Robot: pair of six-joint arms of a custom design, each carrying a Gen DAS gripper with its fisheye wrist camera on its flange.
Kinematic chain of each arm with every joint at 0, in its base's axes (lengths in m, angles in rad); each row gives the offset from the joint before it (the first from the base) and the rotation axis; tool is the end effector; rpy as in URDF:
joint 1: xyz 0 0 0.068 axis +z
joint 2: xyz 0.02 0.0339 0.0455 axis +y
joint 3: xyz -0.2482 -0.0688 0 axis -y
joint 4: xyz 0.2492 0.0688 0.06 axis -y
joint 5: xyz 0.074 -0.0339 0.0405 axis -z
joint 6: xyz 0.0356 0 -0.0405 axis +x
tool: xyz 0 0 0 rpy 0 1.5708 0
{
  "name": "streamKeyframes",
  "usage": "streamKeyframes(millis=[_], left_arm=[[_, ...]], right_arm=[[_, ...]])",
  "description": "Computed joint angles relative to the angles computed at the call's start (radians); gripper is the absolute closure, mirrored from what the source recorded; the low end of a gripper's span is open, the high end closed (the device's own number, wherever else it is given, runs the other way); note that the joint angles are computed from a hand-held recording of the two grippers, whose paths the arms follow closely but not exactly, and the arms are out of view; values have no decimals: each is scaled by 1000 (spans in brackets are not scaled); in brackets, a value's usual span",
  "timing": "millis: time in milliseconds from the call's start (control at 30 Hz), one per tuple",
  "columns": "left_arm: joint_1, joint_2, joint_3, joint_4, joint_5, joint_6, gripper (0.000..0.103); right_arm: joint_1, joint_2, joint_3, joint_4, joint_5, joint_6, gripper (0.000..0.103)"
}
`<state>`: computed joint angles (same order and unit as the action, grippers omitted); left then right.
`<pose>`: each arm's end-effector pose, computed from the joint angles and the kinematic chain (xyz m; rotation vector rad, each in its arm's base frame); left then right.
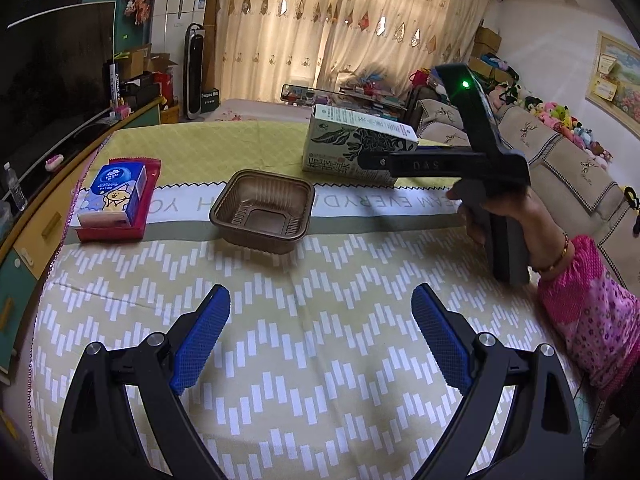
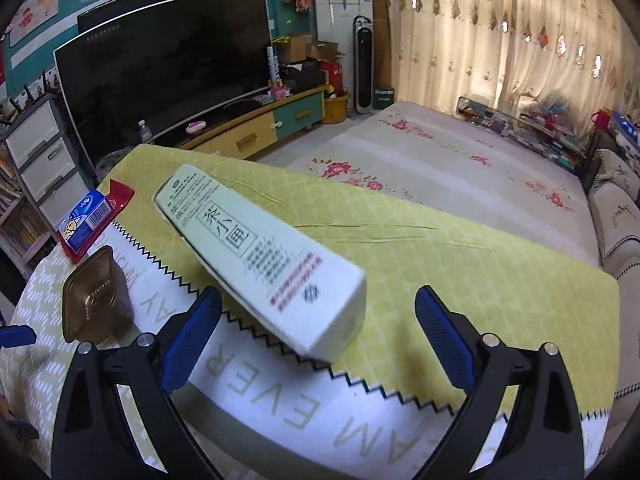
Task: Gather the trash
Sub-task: 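Move the right gripper to the white tea box and grasp it, then carry the tea box over the bin and open the right gripper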
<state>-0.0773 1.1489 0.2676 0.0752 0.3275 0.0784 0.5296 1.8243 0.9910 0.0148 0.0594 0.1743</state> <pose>0.1963 -0.0267 0.1081 0.3385 2.3313 -0.3879 0.3196 0.1846 0.1297 -0.3969 2.3704 0.2602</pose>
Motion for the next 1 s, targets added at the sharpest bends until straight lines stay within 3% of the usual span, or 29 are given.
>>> streamKeyframes(millis=[67, 200, 467, 633, 767, 1000], left_arm=[[1, 15, 2, 11, 1, 0, 12], [0, 46, 5, 30, -3, 4, 12], [-21, 58, 7, 42, -19, 1, 12], [-49, 49, -3, 48, -42, -10, 12], [-79, 43, -16, 61, -64, -20, 12], [-122, 15, -25, 49, -105, -42, 12]], right_arm=[[-2, 11, 12, -2, -27, -5, 13], [-2, 28, 31, -21, -71, -9, 41], [5, -40, -29, -33, -177, 45, 64], [43, -159, -130, 11, -192, 96, 73], [79, -216, -164, 22, -147, 116, 73], [108, -124, -81, 16, -100, 139, 71]])
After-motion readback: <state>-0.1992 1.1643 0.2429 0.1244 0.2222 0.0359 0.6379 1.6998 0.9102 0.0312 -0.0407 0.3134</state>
